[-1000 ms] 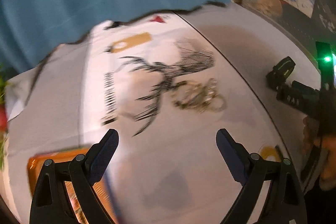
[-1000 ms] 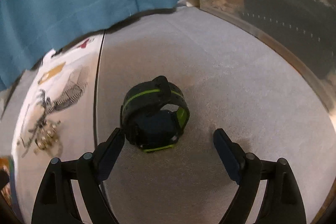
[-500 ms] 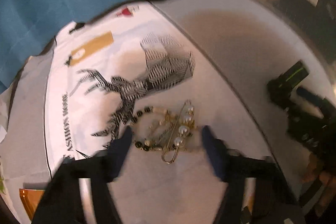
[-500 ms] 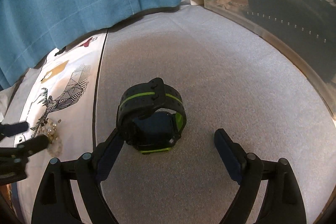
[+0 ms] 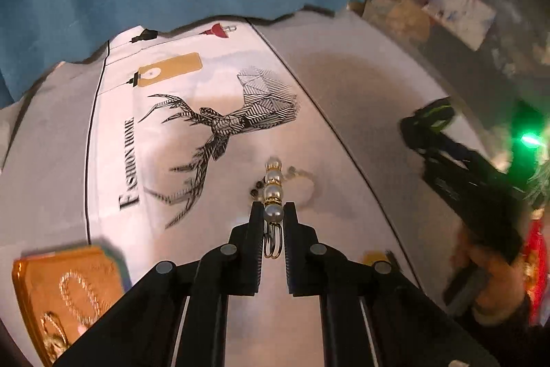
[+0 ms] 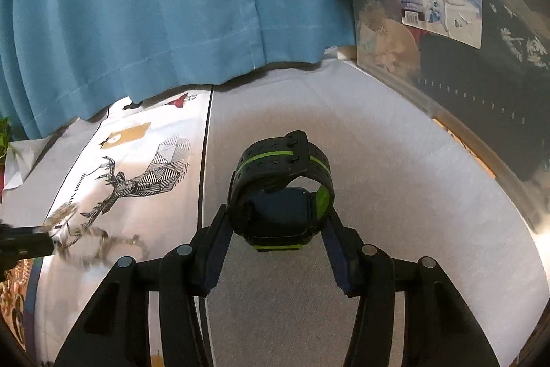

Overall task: Organize jewelry
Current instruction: 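Carry the watch and brooch over the copper tray with both tools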

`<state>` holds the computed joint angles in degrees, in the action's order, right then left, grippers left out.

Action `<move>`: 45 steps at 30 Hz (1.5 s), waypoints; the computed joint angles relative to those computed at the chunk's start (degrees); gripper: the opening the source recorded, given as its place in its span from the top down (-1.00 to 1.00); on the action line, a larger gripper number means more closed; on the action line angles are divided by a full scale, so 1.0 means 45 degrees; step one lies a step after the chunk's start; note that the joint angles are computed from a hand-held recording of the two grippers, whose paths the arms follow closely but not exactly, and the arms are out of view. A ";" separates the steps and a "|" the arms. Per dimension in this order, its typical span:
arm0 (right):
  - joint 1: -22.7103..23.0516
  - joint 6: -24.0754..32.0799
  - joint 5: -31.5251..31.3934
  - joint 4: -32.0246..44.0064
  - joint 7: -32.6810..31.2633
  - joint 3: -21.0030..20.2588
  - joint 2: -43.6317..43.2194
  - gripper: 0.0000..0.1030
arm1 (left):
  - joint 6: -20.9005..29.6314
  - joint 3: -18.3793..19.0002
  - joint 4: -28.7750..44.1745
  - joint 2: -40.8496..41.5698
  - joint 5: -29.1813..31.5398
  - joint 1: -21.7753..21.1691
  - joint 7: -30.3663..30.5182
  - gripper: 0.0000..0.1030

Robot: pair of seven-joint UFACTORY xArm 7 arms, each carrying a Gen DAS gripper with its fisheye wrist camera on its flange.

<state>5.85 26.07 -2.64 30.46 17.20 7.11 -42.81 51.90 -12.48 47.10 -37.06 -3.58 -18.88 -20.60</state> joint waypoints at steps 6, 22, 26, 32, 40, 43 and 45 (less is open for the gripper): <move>0.0156 0.0609 0.0099 -0.0094 0.0159 0.0098 -0.0239 -0.03 | 0.1027 0.0216 -0.0999 -0.1409 -0.0617 -0.0237 -0.0115 0.83; 0.1774 0.5224 0.1053 -0.1655 0.0190 0.0169 -0.6761 -0.02 | 0.3393 -0.0426 -0.1814 -0.6153 -0.0581 -0.0309 -0.1219 0.83; 0.2782 0.7274 0.1792 -0.0923 0.0289 0.0833 -0.8290 -0.02 | 0.4919 -0.0842 -0.1231 -0.7705 -0.0419 -0.0190 -0.1418 0.83; 0.4064 0.9477 0.3044 0.0841 0.0583 0.2427 -0.9051 -0.02 | 0.7346 -0.1227 -0.0163 -0.9874 -0.0235 0.0348 -0.1409 0.83; 0.5096 1.0877 0.4618 0.2847 0.1039 0.4452 -0.8543 -0.03 | 1.0117 -0.0871 0.0877 -1.2327 -0.0631 0.1301 -0.1041 0.83; 0.5369 1.1129 0.4917 0.3387 0.1093 0.5007 -0.8264 -0.03 | 1.0816 -0.0702 0.1103 -1.2995 -0.0742 0.1741 -0.0846 0.83; 0.5519 1.1213 0.5094 0.3645 0.1095 0.5297 -0.8040 -0.03 | 1.1167 -0.0535 0.1237 -1.3302 -0.0796 0.2030 -0.0661 0.83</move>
